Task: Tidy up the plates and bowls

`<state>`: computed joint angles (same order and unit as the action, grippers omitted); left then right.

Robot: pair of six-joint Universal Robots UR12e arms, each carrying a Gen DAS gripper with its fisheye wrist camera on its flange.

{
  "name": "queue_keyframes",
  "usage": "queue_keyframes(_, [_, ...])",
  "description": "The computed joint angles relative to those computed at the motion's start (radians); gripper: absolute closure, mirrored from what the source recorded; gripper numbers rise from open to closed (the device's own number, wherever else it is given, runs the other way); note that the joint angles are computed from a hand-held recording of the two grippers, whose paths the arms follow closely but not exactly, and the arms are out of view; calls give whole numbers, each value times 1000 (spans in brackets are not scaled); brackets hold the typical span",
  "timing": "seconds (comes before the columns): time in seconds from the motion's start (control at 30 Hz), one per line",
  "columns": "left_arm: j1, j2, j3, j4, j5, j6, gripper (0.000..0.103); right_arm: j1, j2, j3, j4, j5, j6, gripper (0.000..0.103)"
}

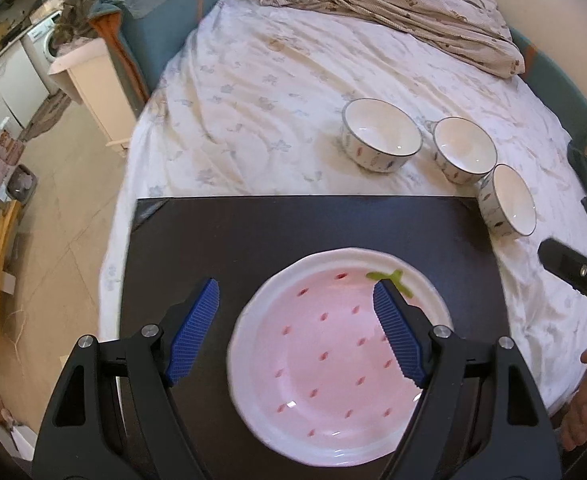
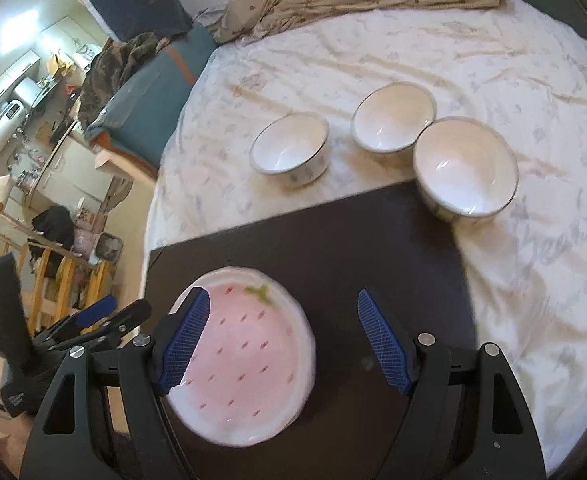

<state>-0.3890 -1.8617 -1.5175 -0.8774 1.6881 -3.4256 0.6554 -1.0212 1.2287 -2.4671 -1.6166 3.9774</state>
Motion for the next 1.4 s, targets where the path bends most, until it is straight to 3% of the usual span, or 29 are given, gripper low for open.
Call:
queue_keyframes(0.23, [-20,-83,118,-64,-21,-37,26,-52,-31,49,-67,-24,53,23])
queue_keyframes(0.33, [-29,-124,180,-102,-31,-57,26,-69,-45,63,-59,-83,52,23])
queue_keyframes(0.43, [-38,-170,244,-135,-48,-74,26,-86,-64,95,-45,-137,129,23])
queue_keyframes(0.67, [-64,-282,397,-202,-106,-78,26,-168,-100,220,-86,29,430,23])
queue_keyframes(0.83, [-87,-357,502,-263,-168,-58,32,-189,-95,238,-57,65,489,25])
queue_keyframes(1.03, [-118,-448,633,-377,-169,-22,55,-200,-77,218,-10,119,458,61])
queue_keyframes(1.2, [-137,-496,702,-423,-136,10,64,-198,-75,211,29,122,426,73])
queue_keyframes(1.33, [-139,-518,730,-451,-140,20,79,-198,-71,205,45,126,407,81])
queue_keyframes(1.4, [-140,-524,737,-461,-141,32,82,-197,-63,194,61,125,394,85])
